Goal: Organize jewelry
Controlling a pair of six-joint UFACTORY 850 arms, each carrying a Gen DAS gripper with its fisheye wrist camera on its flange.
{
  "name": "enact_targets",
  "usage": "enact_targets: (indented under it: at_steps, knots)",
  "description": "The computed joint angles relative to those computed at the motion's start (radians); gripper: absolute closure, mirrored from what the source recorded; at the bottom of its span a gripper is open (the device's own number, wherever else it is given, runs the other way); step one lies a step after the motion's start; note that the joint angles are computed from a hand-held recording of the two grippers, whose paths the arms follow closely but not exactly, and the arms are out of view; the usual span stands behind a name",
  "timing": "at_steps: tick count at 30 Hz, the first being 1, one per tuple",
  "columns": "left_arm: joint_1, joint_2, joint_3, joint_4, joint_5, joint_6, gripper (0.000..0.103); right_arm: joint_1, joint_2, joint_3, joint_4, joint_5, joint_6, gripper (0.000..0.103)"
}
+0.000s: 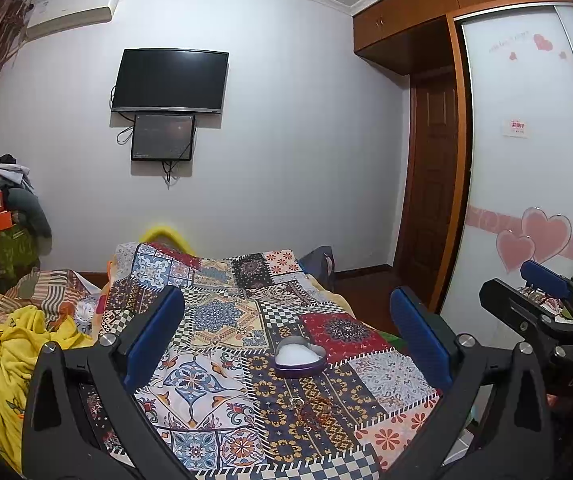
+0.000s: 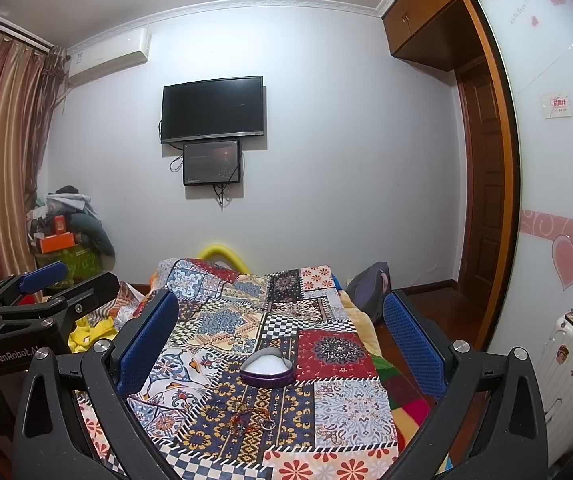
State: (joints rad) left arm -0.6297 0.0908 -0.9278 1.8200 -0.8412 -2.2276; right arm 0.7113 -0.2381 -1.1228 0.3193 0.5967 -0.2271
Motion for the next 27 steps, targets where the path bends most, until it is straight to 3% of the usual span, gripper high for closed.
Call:
enact_targets:
  at_steps: [27]
  knots:
    - [-0.002,-0.007,-0.012,-0.022,0.001,0.029,0.000,0.004,-0.002,0.000,0.004,-0.002,-0.011,0.001]
